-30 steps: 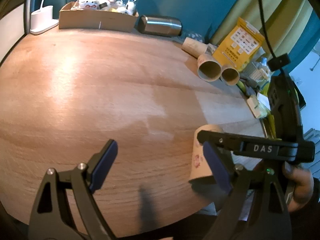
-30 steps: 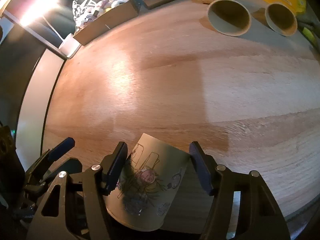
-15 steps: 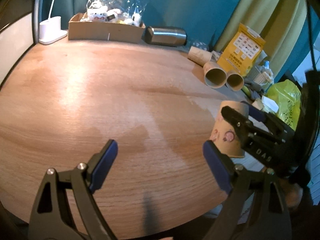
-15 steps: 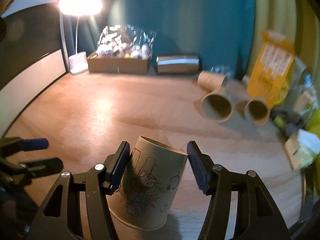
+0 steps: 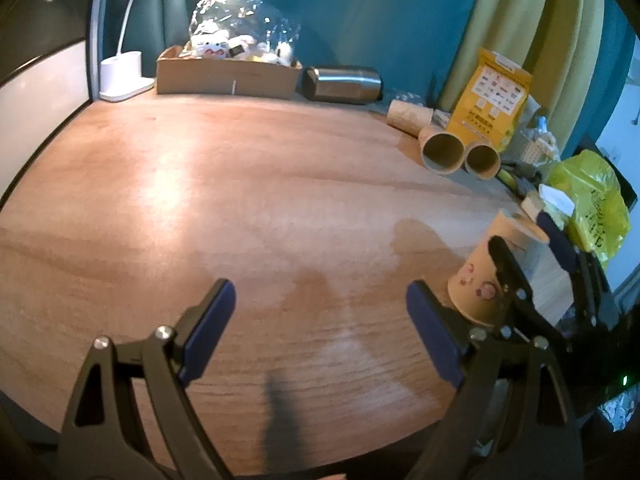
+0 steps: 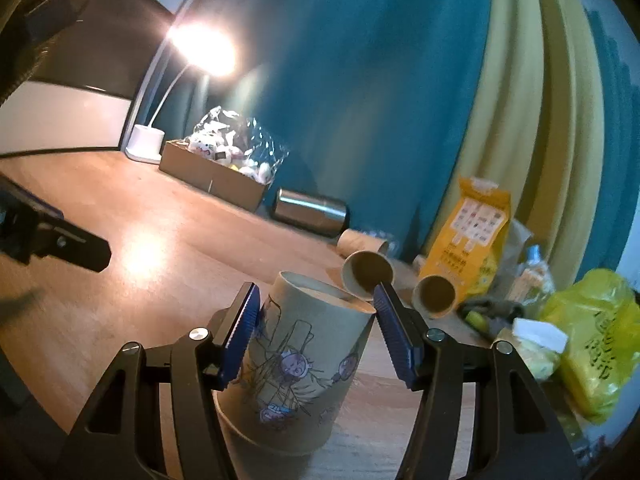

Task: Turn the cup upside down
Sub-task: 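Rotate the cup opening-up with the right gripper and lower it onto the table, then open the right gripper and pull it back from the cup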

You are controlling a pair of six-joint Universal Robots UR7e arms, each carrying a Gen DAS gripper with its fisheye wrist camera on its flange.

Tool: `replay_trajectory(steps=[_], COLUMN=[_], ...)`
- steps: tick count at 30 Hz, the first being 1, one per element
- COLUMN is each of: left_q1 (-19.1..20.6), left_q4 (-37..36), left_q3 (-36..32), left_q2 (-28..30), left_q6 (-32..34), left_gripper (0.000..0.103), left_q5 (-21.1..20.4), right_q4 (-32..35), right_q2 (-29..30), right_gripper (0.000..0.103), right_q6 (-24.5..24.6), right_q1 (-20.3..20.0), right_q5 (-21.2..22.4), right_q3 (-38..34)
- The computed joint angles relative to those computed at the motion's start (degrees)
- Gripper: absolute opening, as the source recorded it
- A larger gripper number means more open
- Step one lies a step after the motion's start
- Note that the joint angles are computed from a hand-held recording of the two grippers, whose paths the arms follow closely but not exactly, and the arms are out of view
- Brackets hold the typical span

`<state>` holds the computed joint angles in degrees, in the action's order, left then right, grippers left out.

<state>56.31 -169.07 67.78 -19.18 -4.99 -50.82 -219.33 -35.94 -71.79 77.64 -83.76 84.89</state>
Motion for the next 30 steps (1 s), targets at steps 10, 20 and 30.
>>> replay_trajectory(steps=[10,20,30], left_q1=[-0.5,-0.9,-4.4], left_q4=[-3.6,-4.8,-8.5], left_q3=[1.6,2.1,4.8], left_q2=[0.9,0.9,-1.0], left_q6=[1.8,2.2,4.2], left_gripper=[0.088,0.088,0.088], left_q5=[1.3,2.0,3.3], right_q4=[-2.0,4.1,10.3], right_q2=[-2.4,-4.8,-12.8], right_gripper=[0.063,0.066,0.070], right_q6=[2.9,8.6,17.2], right_q1=[-1.5,-0.3,2.3], right_q5=[1.9,-2.0,-4.5], right_q3=[4.5,5.1,10.0])
